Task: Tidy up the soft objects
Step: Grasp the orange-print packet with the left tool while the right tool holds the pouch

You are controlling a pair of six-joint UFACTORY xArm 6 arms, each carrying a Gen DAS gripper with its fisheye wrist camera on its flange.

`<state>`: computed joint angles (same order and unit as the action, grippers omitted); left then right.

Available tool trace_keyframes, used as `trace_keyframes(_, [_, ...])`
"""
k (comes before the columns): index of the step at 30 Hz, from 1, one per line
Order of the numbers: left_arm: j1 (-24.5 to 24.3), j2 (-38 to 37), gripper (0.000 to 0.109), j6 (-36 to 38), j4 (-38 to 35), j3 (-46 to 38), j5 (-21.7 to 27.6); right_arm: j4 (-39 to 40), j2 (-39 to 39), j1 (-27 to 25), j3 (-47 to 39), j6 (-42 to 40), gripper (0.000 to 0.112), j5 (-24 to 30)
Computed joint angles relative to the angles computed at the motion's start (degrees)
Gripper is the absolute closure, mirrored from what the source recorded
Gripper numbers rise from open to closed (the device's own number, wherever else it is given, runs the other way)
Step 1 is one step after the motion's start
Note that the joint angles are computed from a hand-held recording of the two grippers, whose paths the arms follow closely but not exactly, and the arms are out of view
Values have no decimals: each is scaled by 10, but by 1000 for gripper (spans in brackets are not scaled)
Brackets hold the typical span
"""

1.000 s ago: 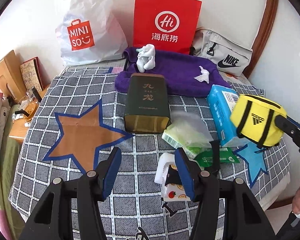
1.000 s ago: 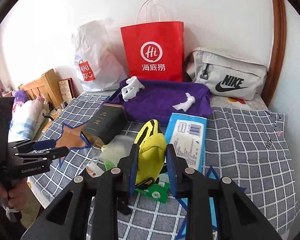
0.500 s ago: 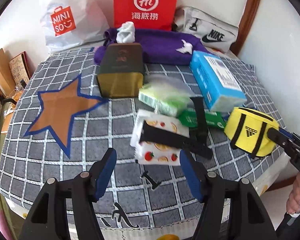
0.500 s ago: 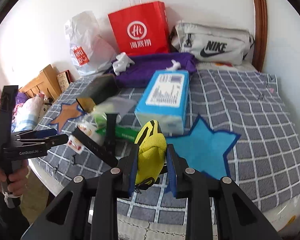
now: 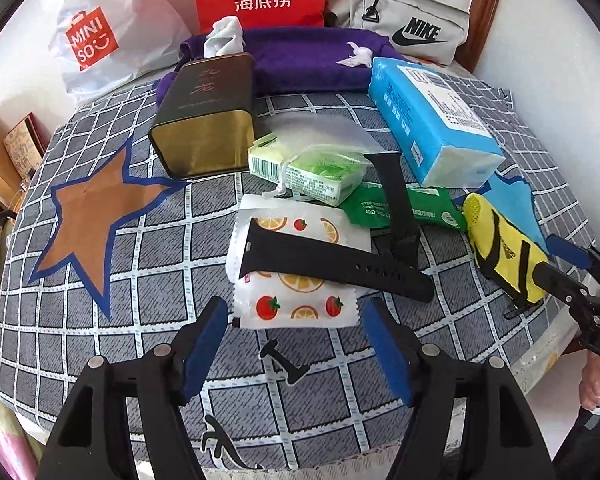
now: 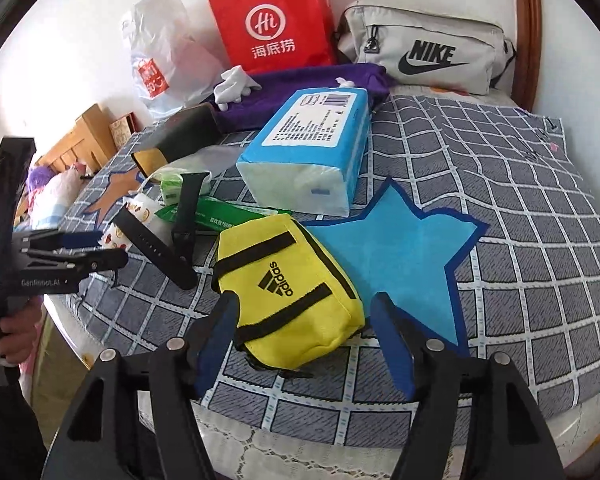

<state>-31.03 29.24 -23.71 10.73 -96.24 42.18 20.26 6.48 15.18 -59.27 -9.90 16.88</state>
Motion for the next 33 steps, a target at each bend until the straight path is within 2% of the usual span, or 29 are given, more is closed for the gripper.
trace_keyframes(6, [0, 18, 40, 23, -10, -20, 0, -15, 17, 3, -18, -12, 36, 4])
trace_keyframes(8, [2, 7, 50, 23, -2, -5, -14, 7, 26, 10, -30, -36, 34, 8])
trace_keyframes(10, [5, -2, 52, 31, -7, 6, -19, 4, 39, 16, -43, -38, 26, 12])
trace_keyframes(14, [13, -25, 61, 37, -12, 36, -32, -104, 65, 23, -59, 46, 26, 4])
trace_keyframes(19, [29, -52, 63, 21, -7, 80, -54, -236, 95, 20, -87, 167, 26, 23])
trace_keyframes(22, [38, -60, 63, 5, 1, 94, -58, -278, 104, 18, -99, 205, 28, 38])
trace_keyframes(25, [51, -64, 63, -6, 3, 104, -56, -269, 104, 14, -101, 206, 35, 42])
trace_keyframes(27, [57, -65, 62, -13, 3, 108, -54, -238, 105, 12, -104, 183, 35, 45])
trace_keyframes(31, [64, -55, 47, 6, -31, 105, -59, -172, 104, 12, -102, 133, 35, 36])
trace_keyframes(33, [63, -41, 46, -3, -16, 90, -49, -168, 110, 11, -107, 131, 34, 36])
